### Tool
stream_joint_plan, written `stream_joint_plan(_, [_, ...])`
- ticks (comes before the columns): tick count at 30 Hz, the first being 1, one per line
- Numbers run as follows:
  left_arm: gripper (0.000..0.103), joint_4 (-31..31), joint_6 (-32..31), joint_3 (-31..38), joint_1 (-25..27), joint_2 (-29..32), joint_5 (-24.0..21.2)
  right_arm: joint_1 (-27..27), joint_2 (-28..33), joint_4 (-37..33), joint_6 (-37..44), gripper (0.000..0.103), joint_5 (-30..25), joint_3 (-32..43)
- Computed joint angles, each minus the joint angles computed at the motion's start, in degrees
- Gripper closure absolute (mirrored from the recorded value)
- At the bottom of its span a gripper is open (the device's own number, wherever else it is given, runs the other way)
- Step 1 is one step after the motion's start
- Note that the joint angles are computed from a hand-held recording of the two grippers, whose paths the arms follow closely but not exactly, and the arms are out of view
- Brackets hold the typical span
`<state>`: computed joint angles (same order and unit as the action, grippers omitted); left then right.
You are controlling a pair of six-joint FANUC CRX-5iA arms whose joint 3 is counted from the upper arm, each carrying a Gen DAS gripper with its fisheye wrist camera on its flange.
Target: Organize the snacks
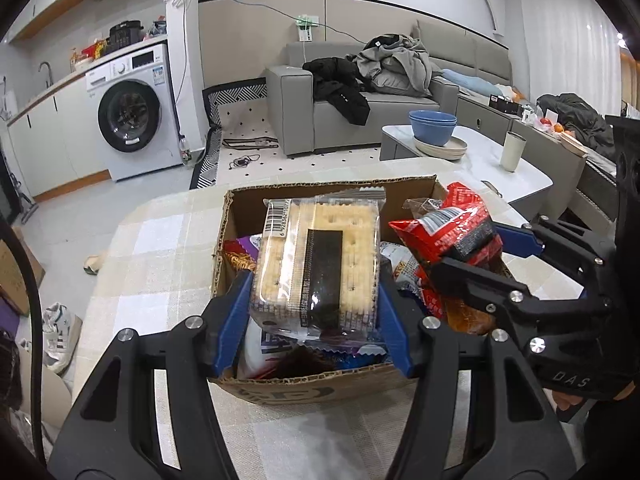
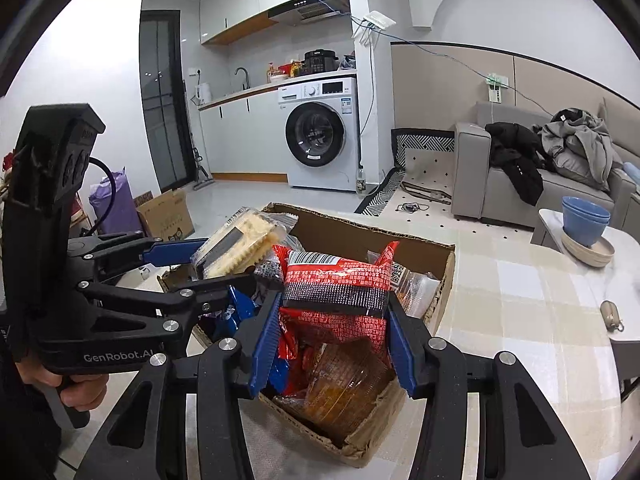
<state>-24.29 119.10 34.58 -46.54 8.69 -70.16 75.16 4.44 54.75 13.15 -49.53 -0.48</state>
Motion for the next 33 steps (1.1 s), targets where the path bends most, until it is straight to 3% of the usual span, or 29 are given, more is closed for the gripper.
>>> stream_joint_plan(4, [0.043,2.73,-0.17,-1.76,1.78,-0.72,1.15,-0.31,0.46,-0.89,1.53,0.051,-0.24,0.66])
stream_joint_plan(8, [0.039,2.51,0.10,-1.31,1.87,-0.47,0.47,-0.51,-0.94,-0.34,1.12,0.034,2.04,-1.01])
stream_joint_plan(12, [0.033,1.07,0.59,-1.65,1.20,-1.03,0.17,-0.47,-2.21,0.15,1.01,0.030,3.00,-2.57])
stream_joint_plan(14, [0.023,-0.04,1.34,-1.73,0.54,-1.38,0.03,-0.21,-2.63,0.84,0.51,0.025,2.60,-3.22])
stream_joint_plan(21, [0.014,-1.77,2.82,-3.17,-0.91,-3.69,0.07,0.61,-5.13,3.89,-3.44,0.012,3.51,-6.57])
stream_joint_plan(23, [0.001,-2.47,3.77,-3.91,-1.66,-4.51,0.53,0.80,-5.77,4.88,-4.57,0.006,3.64,-7.34])
stream_joint_plan(33, [0.001,-8.86,8.68,-7.67,-6.59,-8.70,0.68,1.43,-7.96,9.41,-11.55,0.001,4.22,-11.05])
